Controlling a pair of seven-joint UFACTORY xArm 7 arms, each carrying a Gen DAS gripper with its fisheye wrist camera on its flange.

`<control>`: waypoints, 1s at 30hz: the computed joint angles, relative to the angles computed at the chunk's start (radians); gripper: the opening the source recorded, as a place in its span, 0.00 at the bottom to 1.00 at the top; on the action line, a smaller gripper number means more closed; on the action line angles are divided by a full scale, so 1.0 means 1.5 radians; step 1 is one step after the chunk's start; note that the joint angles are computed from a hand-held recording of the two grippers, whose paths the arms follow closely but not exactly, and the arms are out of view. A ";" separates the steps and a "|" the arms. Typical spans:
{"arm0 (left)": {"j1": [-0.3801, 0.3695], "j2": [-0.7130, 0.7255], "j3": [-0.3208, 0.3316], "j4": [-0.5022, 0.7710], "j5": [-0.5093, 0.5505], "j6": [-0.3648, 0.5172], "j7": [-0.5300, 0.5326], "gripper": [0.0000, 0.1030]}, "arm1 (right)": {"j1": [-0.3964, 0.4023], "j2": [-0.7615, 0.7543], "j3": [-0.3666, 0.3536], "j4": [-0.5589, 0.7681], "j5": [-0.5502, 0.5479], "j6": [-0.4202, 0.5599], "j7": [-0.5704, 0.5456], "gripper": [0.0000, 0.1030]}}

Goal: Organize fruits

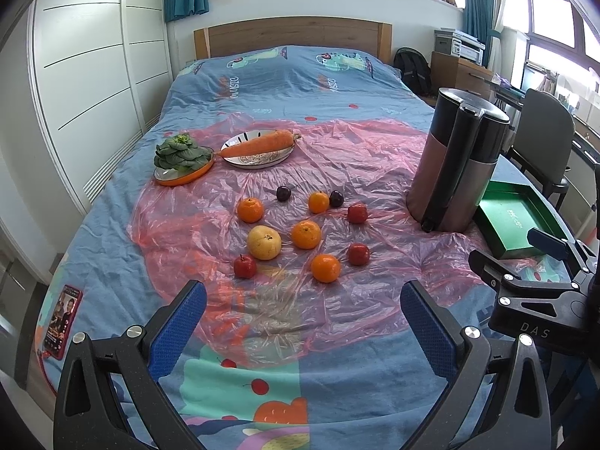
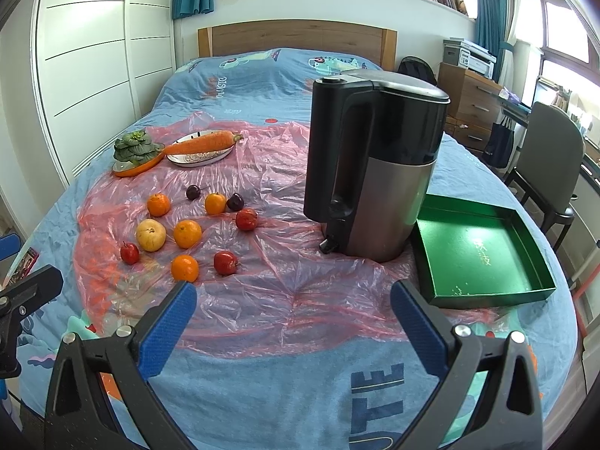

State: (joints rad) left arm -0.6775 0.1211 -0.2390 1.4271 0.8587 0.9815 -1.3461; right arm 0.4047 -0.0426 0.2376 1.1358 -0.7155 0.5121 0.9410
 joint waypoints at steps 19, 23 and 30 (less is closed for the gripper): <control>0.016 -0.005 0.004 -0.013 -0.017 -0.005 -0.014 0.99 | -0.001 0.002 -0.004 -0.003 -0.042 -0.021 0.044 1.00; 0.017 -0.008 0.004 -0.019 -0.011 -0.005 -0.026 0.99 | -0.005 0.000 -0.004 -0.009 -0.040 -0.029 0.052 1.00; 0.024 -0.011 0.004 -0.030 -0.015 -0.017 -0.032 0.99 | -0.008 0.002 -0.003 -0.011 -0.034 -0.035 0.051 1.00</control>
State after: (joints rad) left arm -0.6419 0.1049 -0.2333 1.3828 0.8366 0.9557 -1.3934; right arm 0.3934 -0.0403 0.2323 1.1194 -0.7666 0.4589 1.0178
